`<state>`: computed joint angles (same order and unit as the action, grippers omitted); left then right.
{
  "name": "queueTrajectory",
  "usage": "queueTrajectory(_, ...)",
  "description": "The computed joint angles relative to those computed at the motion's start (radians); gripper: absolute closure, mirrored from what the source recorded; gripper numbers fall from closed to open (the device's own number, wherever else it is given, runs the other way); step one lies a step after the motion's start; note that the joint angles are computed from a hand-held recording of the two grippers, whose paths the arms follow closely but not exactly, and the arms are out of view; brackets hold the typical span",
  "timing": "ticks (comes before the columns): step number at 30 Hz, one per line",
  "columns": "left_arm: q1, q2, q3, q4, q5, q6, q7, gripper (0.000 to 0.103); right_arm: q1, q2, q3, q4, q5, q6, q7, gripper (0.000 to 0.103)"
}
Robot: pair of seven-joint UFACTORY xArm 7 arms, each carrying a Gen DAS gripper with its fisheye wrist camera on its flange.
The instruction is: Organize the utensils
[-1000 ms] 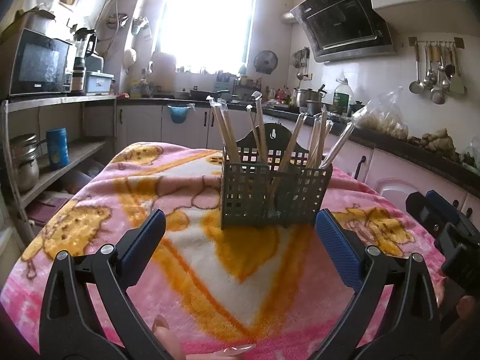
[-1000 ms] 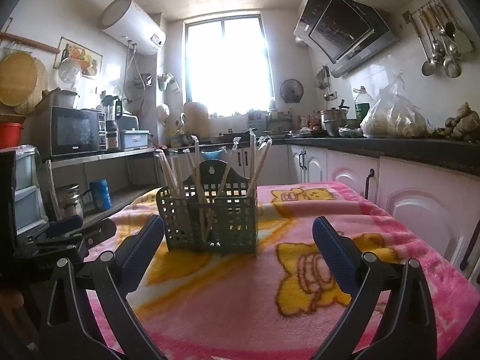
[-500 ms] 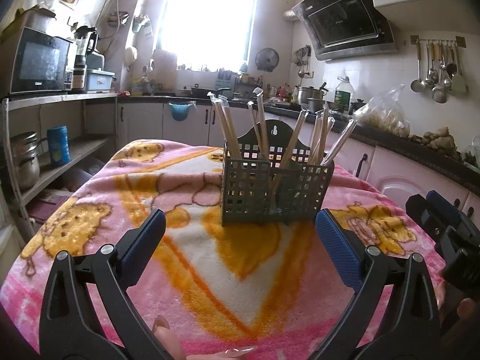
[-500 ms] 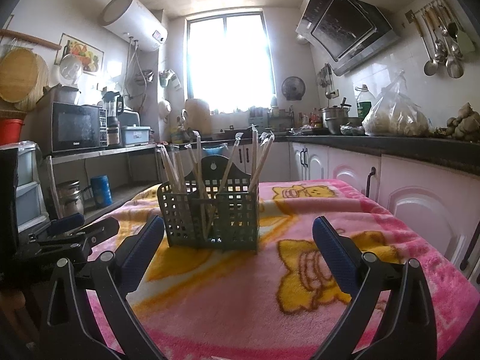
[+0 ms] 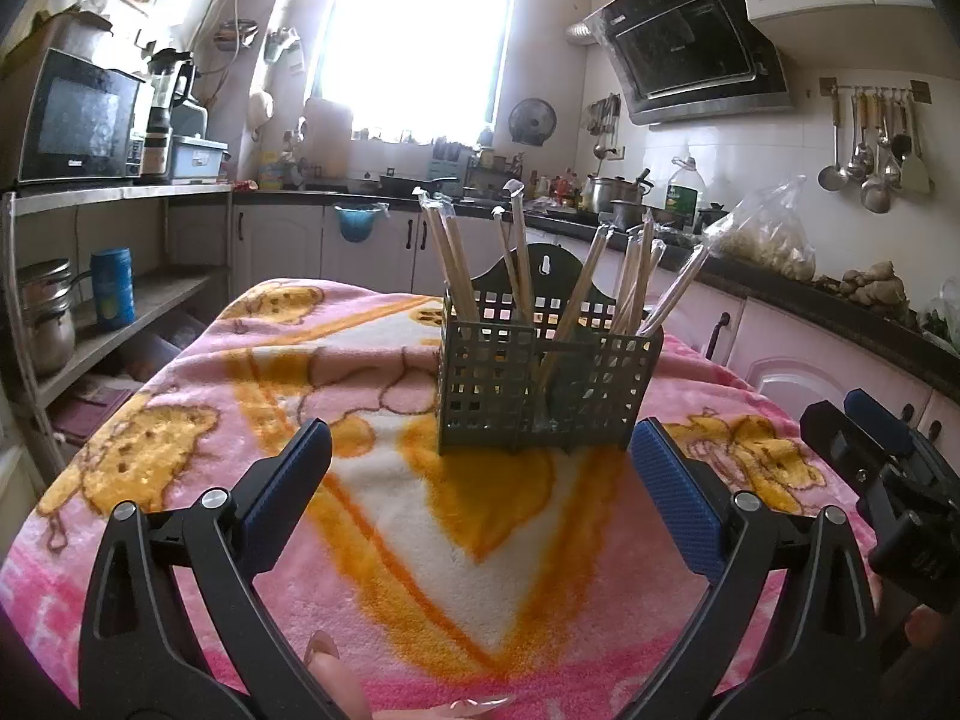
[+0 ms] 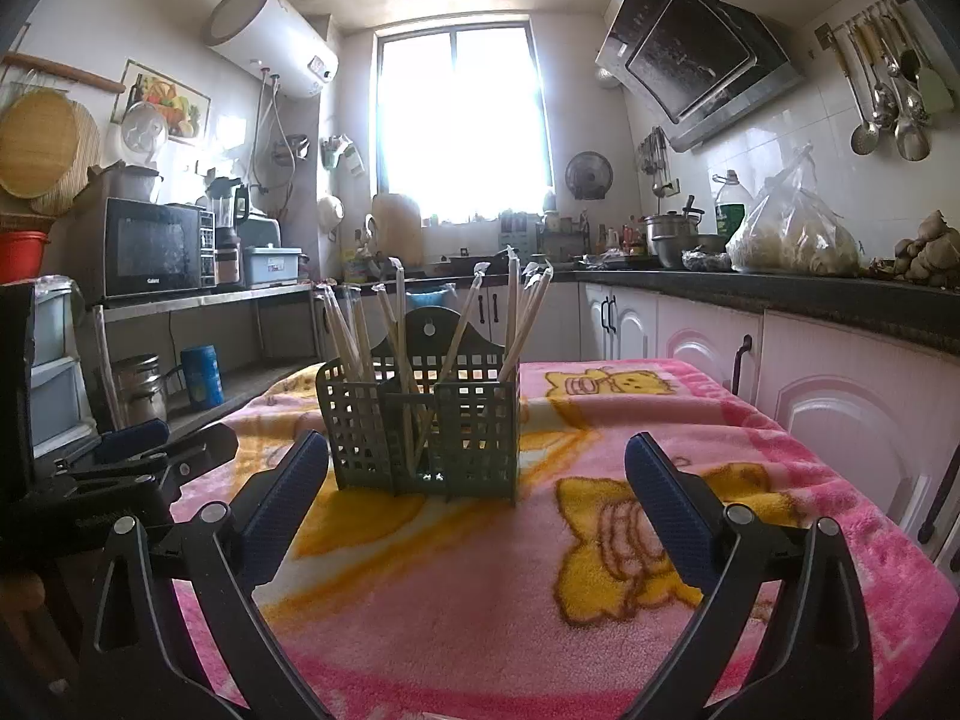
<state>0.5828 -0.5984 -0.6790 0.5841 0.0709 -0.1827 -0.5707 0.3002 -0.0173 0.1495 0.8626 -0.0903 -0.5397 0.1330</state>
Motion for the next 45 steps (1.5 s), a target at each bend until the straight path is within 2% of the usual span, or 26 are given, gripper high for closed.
queueTrajectory(45,-0.019,-0.009,0.02,0.003,0.007,0.014,-0.011,0.011,-0.003,0.004,-0.001,0.004,-0.004,0.006,0.005,0.006)
